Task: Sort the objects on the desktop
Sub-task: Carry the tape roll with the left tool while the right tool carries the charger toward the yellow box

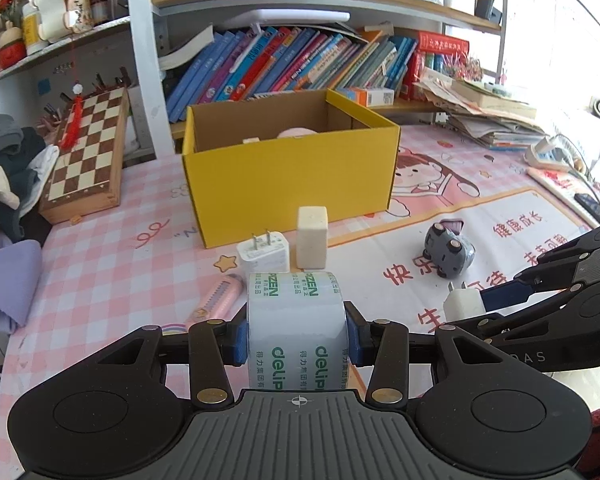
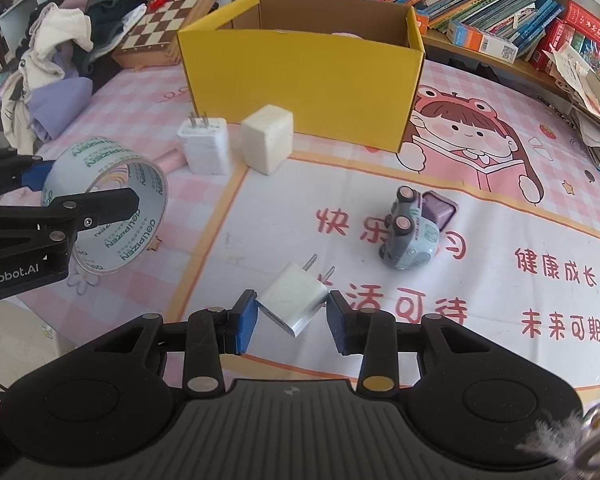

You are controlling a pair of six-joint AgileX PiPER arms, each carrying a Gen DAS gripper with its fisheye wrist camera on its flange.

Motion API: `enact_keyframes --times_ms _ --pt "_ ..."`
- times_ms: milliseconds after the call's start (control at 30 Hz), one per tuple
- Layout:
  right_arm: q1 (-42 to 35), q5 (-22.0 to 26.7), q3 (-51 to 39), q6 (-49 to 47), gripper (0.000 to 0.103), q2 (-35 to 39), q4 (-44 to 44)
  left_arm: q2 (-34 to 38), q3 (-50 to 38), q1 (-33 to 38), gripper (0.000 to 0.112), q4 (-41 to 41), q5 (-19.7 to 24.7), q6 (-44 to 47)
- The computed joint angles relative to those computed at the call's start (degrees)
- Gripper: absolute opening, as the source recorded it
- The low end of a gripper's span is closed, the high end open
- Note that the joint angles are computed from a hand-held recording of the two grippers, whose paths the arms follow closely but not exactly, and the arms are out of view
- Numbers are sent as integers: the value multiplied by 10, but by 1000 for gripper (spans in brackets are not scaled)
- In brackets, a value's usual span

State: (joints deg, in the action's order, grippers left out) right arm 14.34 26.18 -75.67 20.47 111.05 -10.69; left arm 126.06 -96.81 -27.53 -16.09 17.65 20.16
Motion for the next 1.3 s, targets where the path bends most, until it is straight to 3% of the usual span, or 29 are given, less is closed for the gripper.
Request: enact_keyframes --times_ms 300,567,933,1300 --pt "13 22 -28 -12 36 -6 25 -26 26 17 43 -72 -22 59" --pt "9 49 -72 -68 36 4 78 -20 3 24 43 -84 -11 62" --pt "-20 72 -126 -159 36 15 145 -11 -37 15 43 -43 -2 7" --pt "-64 115 -214 -287 36 37 224 33 -139 -5 43 50 32 -96"
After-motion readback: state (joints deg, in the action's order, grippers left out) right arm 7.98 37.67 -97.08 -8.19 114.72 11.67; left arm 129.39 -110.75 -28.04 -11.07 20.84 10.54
